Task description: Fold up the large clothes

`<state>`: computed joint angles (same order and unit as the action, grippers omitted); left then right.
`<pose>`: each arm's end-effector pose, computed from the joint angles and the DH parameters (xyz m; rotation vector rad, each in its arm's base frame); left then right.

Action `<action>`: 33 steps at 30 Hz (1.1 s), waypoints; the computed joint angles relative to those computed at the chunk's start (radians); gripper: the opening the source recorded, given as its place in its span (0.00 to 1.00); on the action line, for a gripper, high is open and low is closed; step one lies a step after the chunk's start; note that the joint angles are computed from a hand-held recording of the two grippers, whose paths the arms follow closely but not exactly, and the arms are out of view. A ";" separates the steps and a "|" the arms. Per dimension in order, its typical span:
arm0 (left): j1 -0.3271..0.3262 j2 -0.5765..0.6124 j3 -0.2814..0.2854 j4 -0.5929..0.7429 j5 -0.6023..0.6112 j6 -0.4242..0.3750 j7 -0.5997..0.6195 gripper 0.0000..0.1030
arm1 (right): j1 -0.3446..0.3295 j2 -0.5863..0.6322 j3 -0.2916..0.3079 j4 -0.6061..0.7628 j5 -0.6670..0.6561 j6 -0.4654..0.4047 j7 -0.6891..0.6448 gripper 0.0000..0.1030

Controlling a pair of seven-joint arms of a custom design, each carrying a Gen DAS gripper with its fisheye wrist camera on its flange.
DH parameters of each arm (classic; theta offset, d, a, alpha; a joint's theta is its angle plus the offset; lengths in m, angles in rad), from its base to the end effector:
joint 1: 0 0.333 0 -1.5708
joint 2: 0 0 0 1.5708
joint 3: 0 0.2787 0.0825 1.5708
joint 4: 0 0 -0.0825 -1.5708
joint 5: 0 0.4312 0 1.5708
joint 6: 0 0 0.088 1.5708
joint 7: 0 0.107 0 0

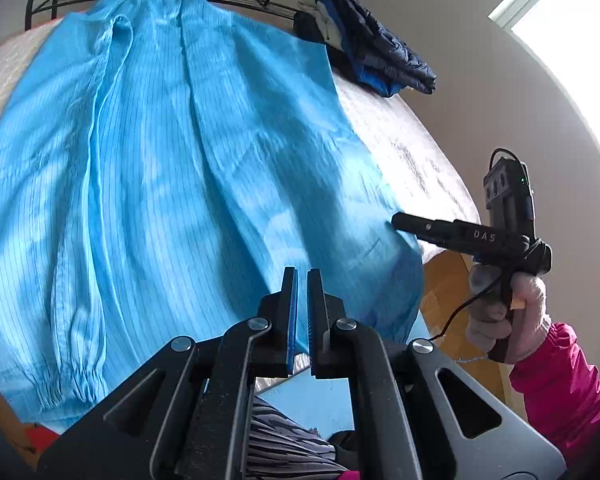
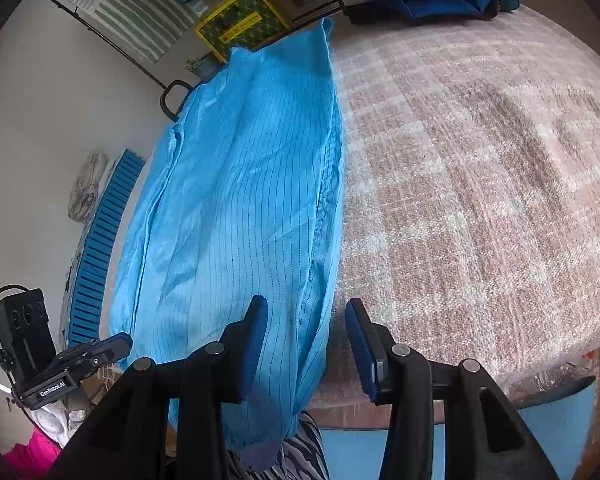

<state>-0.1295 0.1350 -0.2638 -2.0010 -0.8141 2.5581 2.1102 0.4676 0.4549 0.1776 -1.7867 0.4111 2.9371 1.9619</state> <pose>0.6047 -0.2363 0.3740 1.6635 -2.3089 1.0653 0.5960 0.4020 0.3162 -1.5574 1.8396 0.1240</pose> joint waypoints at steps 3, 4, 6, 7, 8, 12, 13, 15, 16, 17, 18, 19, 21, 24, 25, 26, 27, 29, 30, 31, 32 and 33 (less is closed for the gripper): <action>-0.009 0.089 -0.008 0.112 0.064 0.003 -0.043 0.01 | -0.075 0.018 0.105 -0.001 0.105 0.058 -0.112 0.29; -0.012 0.130 -0.013 0.161 0.092 -0.001 -0.066 0.01 | -0.072 0.020 0.106 0.004 0.108 0.062 -0.119 0.24; -0.028 0.218 -0.020 0.264 0.179 0.014 -0.130 0.01 | -0.022 0.014 0.053 0.009 0.079 0.051 -0.082 0.09; -0.043 0.265 -0.018 0.317 0.234 0.028 -0.165 0.01 | -0.010 0.014 0.039 0.013 0.072 0.048 -0.066 0.04; -0.061 0.310 -0.012 0.371 0.291 0.034 -0.205 0.01 | -0.012 0.010 0.042 0.011 0.078 0.051 -0.063 0.02; -0.085 0.468 -0.025 0.549 0.400 -0.004 -0.312 0.01 | -0.005 -0.004 0.031 0.010 0.071 0.058 -0.051 0.00; -0.094 0.492 -0.022 0.572 0.433 -0.013 -0.343 0.01 | -0.006 -0.005 0.032 0.013 0.069 0.055 -0.052 0.00; -0.092 0.548 -0.036 0.624 0.489 -0.042 -0.394 0.01 | 0.012 -0.004 0.010 0.021 0.046 0.043 -0.030 0.00; -0.088 0.550 -0.043 0.613 0.482 -0.018 -0.390 0.01 | 0.021 -0.003 0.000 0.025 0.032 0.037 -0.021 0.00; -0.072 0.550 -0.062 0.603 0.484 0.001 -0.386 0.01 | 0.036 -0.001 -0.017 0.031 0.010 0.028 -0.003 0.00; -0.056 0.552 -0.079 0.604 0.489 -0.009 -0.390 0.01 | 0.048 0.001 -0.031 0.037 -0.012 0.020 0.013 0.00; -0.042 0.548 -0.089 0.606 0.493 -0.029 -0.401 0.01 | 0.052 0.003 -0.036 0.044 -0.025 0.015 0.021 0.00; 0.001 0.508 -0.120 0.559 0.463 -0.019 -0.400 0.01 | 0.078 0.008 -0.069 0.061 -0.074 -0.005 0.059 0.00; 0.081 0.391 -0.168 0.428 0.375 0.025 -0.344 0.01 | 0.153 0.004 -0.150 0.087 -0.213 -0.047 0.150 0.00; 0.112 0.341 -0.186 0.374 0.328 0.043 -0.307 0.01 | 0.181 0.005 -0.180 0.101 -0.271 -0.069 0.186 0.00; 0.139 0.287 -0.198 0.318 0.277 0.059 -0.270 0.01 | 0.210 0.009 -0.209 0.124 -0.338 -0.097 0.222 0.00; 0.160 0.233 -0.203 0.265 0.224 0.070 -0.231 0.01 | 0.226 0.017 -0.224 0.149 -0.391 -0.121 0.247 0.00; 0.200 0.122 -0.208 0.159 0.105 0.089 -0.145 0.01 | 0.243 0.036 -0.233 0.204 -0.478 -0.164 0.274 0.00; 0.217 0.070 -0.205 0.111 0.041 0.090 -0.103 0.01 | 0.245 0.049 -0.232 0.237 -0.511 -0.185 0.279 0.00; 0.228 0.020 -0.195 0.066 -0.013 0.092 -0.073 0.01 | 0.248 0.063 -0.229 0.268 -0.543 -0.206 0.279 0.00; 0.232 -0.024 -0.181 0.027 -0.053 0.094 -0.052 0.01 | 0.248 0.080 -0.222 0.305 -0.568 -0.226 0.271 0.00; 0.234 -0.067 -0.165 -0.012 -0.099 0.097 -0.027 0.01 | 0.244 0.099 -0.211 0.341 -0.581 -0.245 0.258 0.00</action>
<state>0.1047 0.0681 -0.4286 -2.0131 -0.9131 2.6554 2.0834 0.7117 0.5537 -0.0339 -1.4456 -0.1700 2.6924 2.2204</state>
